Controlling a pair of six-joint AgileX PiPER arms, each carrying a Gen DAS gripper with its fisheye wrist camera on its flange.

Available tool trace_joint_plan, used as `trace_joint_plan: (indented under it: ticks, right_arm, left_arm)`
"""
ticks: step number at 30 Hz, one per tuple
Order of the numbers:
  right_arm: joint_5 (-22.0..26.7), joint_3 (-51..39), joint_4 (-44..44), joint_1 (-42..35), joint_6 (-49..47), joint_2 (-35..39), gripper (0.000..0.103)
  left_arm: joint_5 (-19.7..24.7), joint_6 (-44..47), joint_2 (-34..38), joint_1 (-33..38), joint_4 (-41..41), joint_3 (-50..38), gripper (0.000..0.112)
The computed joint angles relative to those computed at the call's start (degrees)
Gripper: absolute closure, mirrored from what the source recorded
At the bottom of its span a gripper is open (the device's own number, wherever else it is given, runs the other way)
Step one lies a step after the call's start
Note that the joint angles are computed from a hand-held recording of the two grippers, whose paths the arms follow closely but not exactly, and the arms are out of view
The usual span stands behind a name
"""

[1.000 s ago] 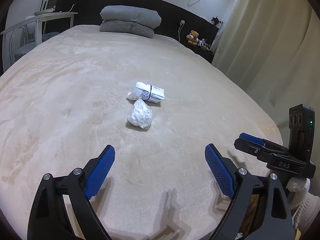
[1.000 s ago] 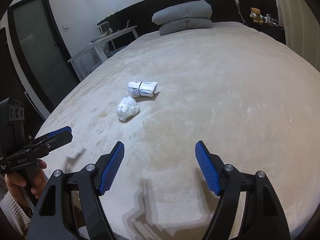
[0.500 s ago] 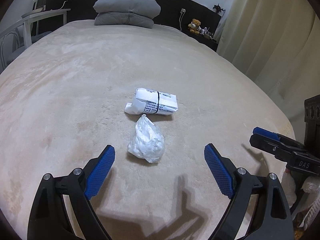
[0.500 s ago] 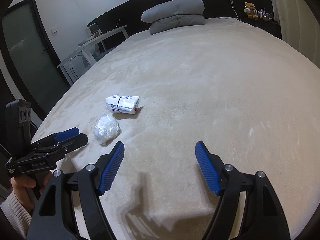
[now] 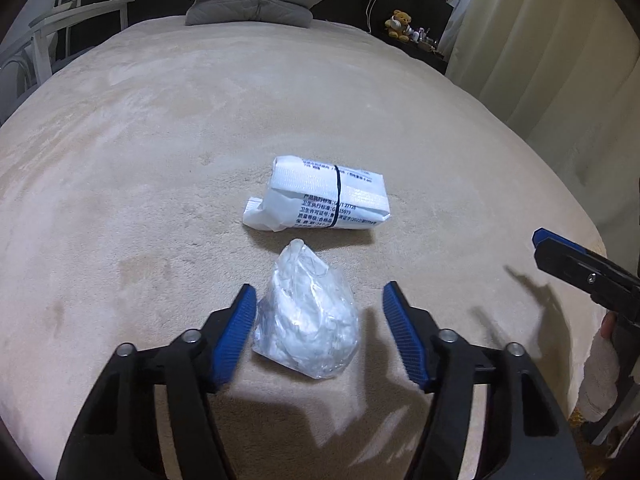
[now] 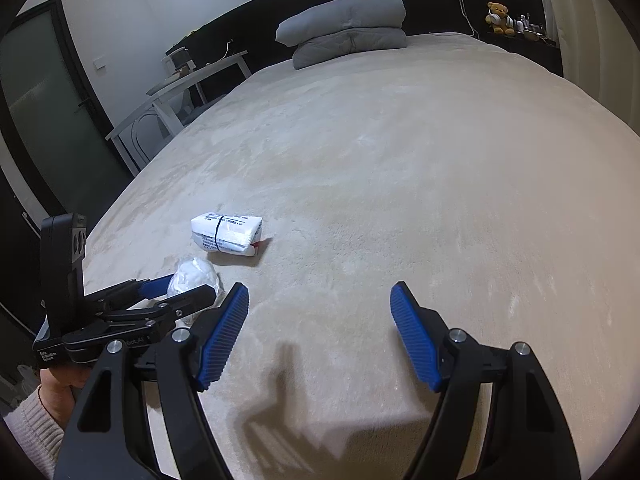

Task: Collect trash
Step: 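Close the left tool on the white plastic wad, then close the right tool on the white banded packet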

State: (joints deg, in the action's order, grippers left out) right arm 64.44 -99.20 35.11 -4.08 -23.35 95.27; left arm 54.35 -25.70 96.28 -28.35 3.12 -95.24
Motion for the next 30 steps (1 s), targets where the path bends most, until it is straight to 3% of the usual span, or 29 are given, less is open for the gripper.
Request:
trace_joint_plan:
  ticks: [1, 3, 13, 21, 26, 30]
  right_arm:
    - [0.0, -0.1, 0.1, 0.0, 0.0, 0.0, 0.030]
    - [0.0, -0.2, 0.1, -0.1, 0.1, 0.1, 0.030]
    - [0.1, -1.4, -0.3, 0.5, 1.9, 0.5, 0.030]
    - [-1.5, -4.6, -3.1, 6.0, 8.1, 2.4, 0.029]
    - [-3.4, -6.8, -6.1, 10.4, 13.0, 4.2, 0.014]
    - [-6.1, -9.2, -10.0, 14.4, 15.8, 6.3, 0.009]
  left_arm:
    - [0.4, 0.1, 0.3, 0.1, -0.1, -0.2, 0.064]
    - [0.0, 0.6, 0.2, 0.3, -0.4, 0.0, 0.067]
    - [0.2, -1.7, -1.7, -0.4, 1.6, 1.2, 0.067]
    - [-0.1, -1.5, -6.4, 1.2, 1.8, 4.4, 0.067]
    - [-0.1, -0.6, -9.7, 3.4, 1.1, 6.6, 0.067]
    - [-0.2, 0.3, -12.4, 5.6, 0.3, 8.6, 0.067]
